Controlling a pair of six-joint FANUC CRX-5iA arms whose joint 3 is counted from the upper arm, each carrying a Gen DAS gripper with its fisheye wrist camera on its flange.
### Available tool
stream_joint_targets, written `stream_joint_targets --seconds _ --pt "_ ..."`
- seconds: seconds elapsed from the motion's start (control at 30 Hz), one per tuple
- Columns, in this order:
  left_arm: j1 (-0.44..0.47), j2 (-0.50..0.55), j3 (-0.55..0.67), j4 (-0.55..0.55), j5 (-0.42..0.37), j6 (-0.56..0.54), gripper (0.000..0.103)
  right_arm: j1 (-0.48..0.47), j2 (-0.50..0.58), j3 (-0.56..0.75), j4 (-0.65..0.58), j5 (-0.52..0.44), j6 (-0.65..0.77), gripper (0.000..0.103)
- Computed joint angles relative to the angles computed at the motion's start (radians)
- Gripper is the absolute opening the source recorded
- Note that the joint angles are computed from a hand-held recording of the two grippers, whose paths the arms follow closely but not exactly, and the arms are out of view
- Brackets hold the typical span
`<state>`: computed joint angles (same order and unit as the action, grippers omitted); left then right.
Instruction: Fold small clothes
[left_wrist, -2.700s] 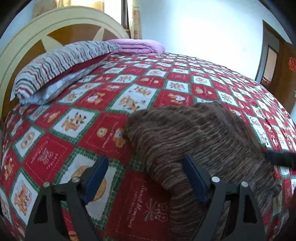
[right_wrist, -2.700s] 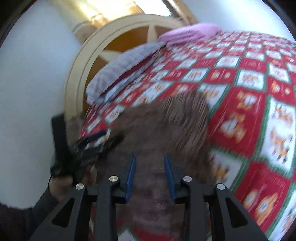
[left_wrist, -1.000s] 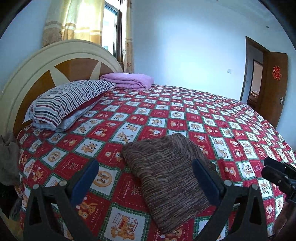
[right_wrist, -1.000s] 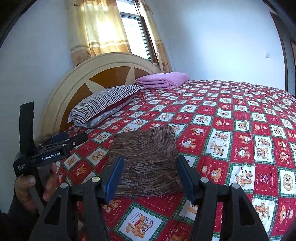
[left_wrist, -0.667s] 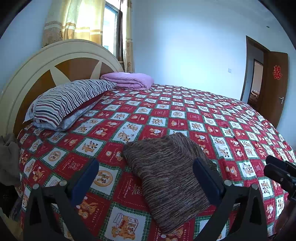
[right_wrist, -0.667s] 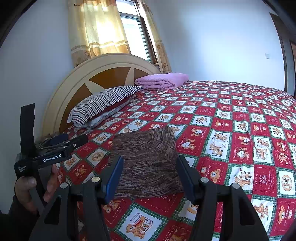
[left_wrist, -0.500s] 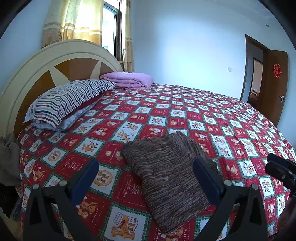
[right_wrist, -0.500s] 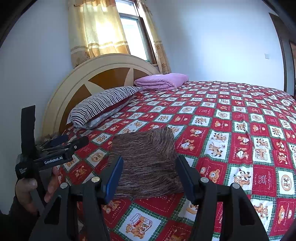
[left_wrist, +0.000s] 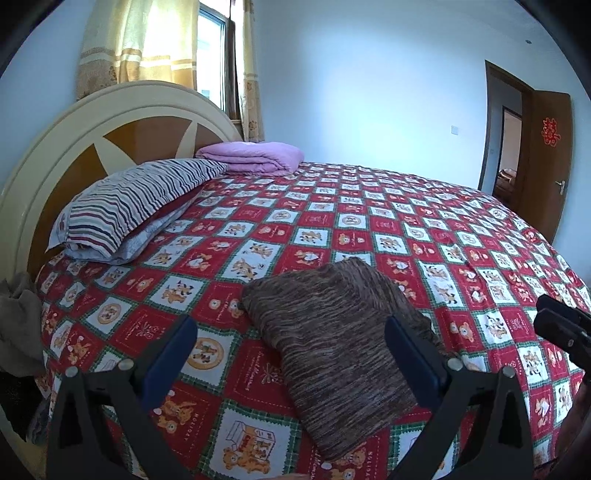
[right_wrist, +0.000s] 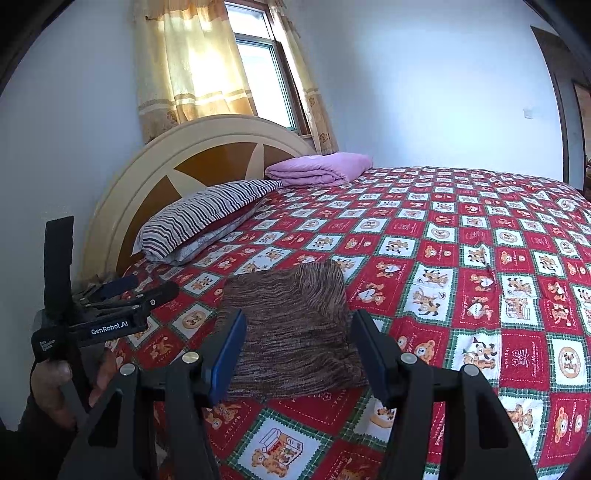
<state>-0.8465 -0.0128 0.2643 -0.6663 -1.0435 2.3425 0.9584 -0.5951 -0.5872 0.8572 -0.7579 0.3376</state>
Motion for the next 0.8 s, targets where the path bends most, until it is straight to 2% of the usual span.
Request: stream_joint_targets --seconds 0.27,0.8 --pt "-0.029 0.023 0.031 -0.037 -0.041 -0.006 0.103 0.030 -0.007 -0.016 0.028 -0.013 -0.011 0.061" --pt "-0.054 0.036 0.043 -0.085 -0.058 -0.003 0.103 0.045 -0.025 -0.035 0.039 -0.021 -0.026 0.061"
